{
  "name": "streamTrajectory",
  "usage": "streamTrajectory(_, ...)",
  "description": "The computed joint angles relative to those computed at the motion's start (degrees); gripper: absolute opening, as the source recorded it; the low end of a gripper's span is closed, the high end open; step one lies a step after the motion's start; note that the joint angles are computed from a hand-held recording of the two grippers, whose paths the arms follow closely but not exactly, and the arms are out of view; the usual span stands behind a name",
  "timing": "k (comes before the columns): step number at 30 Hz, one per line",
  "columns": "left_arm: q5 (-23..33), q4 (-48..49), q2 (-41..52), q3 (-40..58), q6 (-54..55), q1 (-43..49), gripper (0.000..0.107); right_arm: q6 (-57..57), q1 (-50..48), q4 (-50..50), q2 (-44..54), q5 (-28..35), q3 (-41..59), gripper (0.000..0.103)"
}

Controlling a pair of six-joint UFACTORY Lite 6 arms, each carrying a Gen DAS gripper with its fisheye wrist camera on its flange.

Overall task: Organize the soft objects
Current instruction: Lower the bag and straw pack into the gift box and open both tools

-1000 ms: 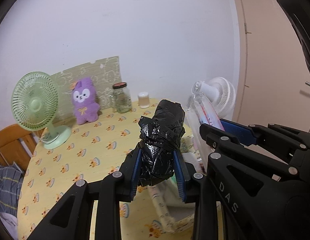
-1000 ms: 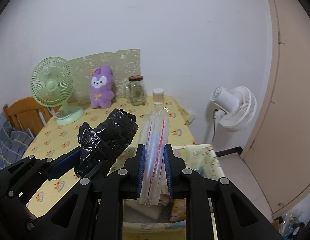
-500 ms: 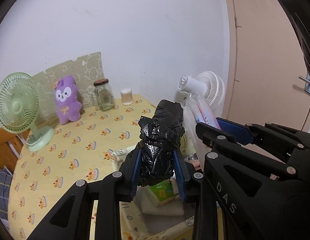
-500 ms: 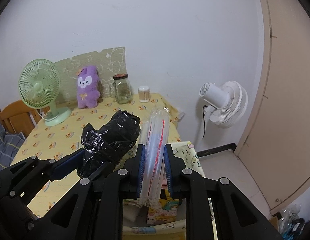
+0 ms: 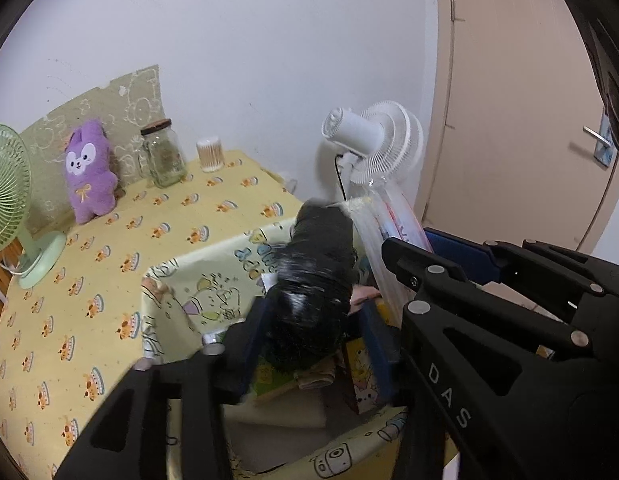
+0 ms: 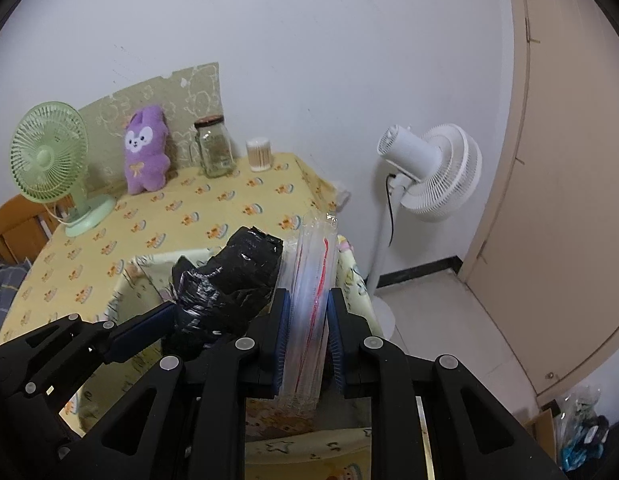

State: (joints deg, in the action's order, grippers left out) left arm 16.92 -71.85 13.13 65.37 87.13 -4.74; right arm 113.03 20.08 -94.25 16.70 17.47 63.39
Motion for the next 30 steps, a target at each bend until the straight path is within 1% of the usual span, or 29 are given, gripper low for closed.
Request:
streamTrajectory(1, -0.2, 0.1, 0.1, 0.0, 0.1, -0.1, 0.067, 0.1, -0.2, 0.0, 0.2, -0.3, 0.0, 0.021)
streamTrajectory(5, -1.7, 1.2, 0.3, -0.1, -0.7, -0.6, 0.080, 1.8, -0.7, -1.5, 0.7, -1.2, -0.3, 0.021)
streamTrajectory(10, -3.3, 3.4, 0.4, -0.1, -2.1, -0.1, 0.085, 3.9, -0.6, -3.7, 1.8, -2.8, 0.4, 0.022)
streamTrajectory(13, -5.0, 3.8, 0.3, -0.4, -2.2, 0.1, 0.086, 7.2, -0.5, -6.5, 2.9, -3.9, 1.3, 0.022)
streamTrajectory(16, -5.9, 5.3, 0.4, -0.1, -3.8, 0.5, 0.087, 9.3, -0.3, -8.3, 3.8, -4.7, 2.1, 0.025)
streamTrajectory(17, -6.0, 6.2, 0.5, 0.1, -4.6, 0.7, 0.088, 8.7, -0.2, -7.8, 4.3, -4.8, 2.7, 0.029)
streamTrajectory(18, -6.0, 7.1, 0.6, 0.2, -5.6, 0.8, 0.088, 7.7, 0.0, -6.9, 4.6, -5.0, 3.2, 0.036)
streamTrajectory(19, -6.0, 7.9, 0.8, 0.5, -6.5, 0.9, 0.088, 7.8, 0.0, -7.1, 4.7, -5.1, 3.3, 0.040)
streamTrajectory(21, -6.0, 8.5, 0.7, 0.6, -7.2, 1.3, 0.088, 9.8, 0.3, -9.0, 4.8, -5.0, 3.5, 0.058)
streamTrajectory(23, -5.9, 7.9, 0.4, 0.3, -6.7, 1.6, 0.090, 12.8, 0.8, -12.0, 4.7, -4.5, 3.2, 0.068)
streamTrajectory(24, -5.9, 7.7, 0.2, 0.1, -6.6, 1.7, 0.090, 13.2, 0.9, -12.6, 4.6, -4.3, 3.2, 0.072)
streamTrajectory(27, -5.9, 7.7, -0.1, 0.0, -6.8, 2.0, 0.090, 11.5, 1.4, -10.7, 4.5, -3.8, 3.4, 0.078)
streamTrajectory(30, -4.6, 6.6, -1.0, -0.3, -5.8, 2.9, 0.090, 11.6, 1.9, -10.3, 3.4, -3.5, 2.8, 0.084)
